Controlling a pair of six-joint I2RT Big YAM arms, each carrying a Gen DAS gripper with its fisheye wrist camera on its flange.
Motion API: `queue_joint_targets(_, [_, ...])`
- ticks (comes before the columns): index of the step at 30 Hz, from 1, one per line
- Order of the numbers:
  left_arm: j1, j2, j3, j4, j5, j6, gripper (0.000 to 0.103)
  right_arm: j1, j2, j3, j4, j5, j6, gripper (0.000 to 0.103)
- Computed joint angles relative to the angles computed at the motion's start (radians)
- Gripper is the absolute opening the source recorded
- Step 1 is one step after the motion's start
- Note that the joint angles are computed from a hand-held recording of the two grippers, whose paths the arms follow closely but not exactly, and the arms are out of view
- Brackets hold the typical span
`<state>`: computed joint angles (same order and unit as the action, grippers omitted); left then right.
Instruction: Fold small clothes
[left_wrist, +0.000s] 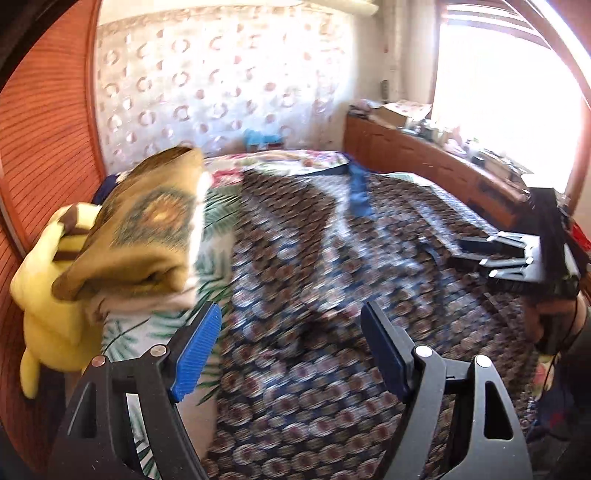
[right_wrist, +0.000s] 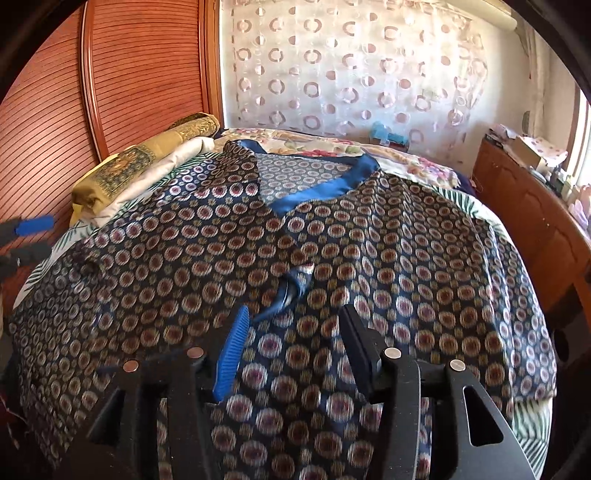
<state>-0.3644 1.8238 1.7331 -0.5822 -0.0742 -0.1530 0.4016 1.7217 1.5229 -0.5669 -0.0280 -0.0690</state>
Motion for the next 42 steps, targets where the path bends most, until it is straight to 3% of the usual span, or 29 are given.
queue_joint_targets(5, [0.002, 0.139, 0.198, -0.146, 0.029, 0.005, 0.051, 0.002, -0.042, -0.067, 0.019, 0.011, -0.006, 0.053])
queue_joint_targets(8, [0.012, 0.209, 0.291, -0.227, 0.049, -0.027, 0.045, -0.002, -0.042, -0.082, 0.03, 0.004, -0.006, 0.053])
queue_joint_targets(10, [0.015, 0.238, 0.328, -0.258, 0.059, -0.028, 0.04, -0.005, -0.044, -0.088, 0.034, 0.002, -0.006, 0.053])
queue_joint_targets(12, [0.017, 0.254, 0.348, -0.277, 0.082, -0.027, 0.015, -0.01, -0.046, -0.092, 0.047, -0.006, -0.003, 0.053])
queue_joint_targets(13, [0.016, 0.252, 0.346, -0.277, 0.077, -0.02, 0.009, -0.012, -0.048, -0.097, 0.05, -0.007, 0.002, 0.053])
queue_joint_targets(15, [0.011, 0.236, 0.327, -0.258, 0.051, -0.01, 0.005, -0.012, -0.046, -0.097, 0.05, -0.009, 0.007, 0.053])
queue_joint_targets(21, [0.055, 0.121, 0.219, -0.133, -0.071, -0.059, 0.004, -0.021, -0.048, -0.1, 0.055, -0.027, 0.025, 0.053])
queue_joint_targets(29, [0.129, 0.067, 0.16, -0.146, -0.209, -0.098, 0.004, -0.023, -0.051, -0.105, 0.058, -0.027, 0.027, 0.053])
queue_joint_targets(34, [0.124, 0.025, 0.094, -0.084, -0.18, -0.1, 0.006, -0.023, -0.047, -0.098, 0.049, -0.028, 0.029, 0.053])
queue_joint_targets(36, [0.109, 0.013, 0.073, -0.055, -0.19, -0.075, 0.028, -0.023, -0.047, -0.097, 0.048, -0.029, 0.029, 0.053])
queue_joint_targets(39, [0.092, 0.001, 0.058, -0.008, -0.168, -0.039, 0.044, -0.023, -0.046, -0.096, 0.047, -0.029, 0.03, 0.053])
queue_joint_targets(41, [0.075, -0.003, 0.054, 0.008, -0.155, -0.013, 0.047, -0.022, -0.046, -0.096, 0.046, -0.028, 0.03, 0.053])
queue_joint_targets(42, [0.069, -0.004, 0.054, 0.012, -0.148, -0.003, 0.058, -0.022, -0.046, -0.096, 0.046, -0.028, 0.03, 0.053])
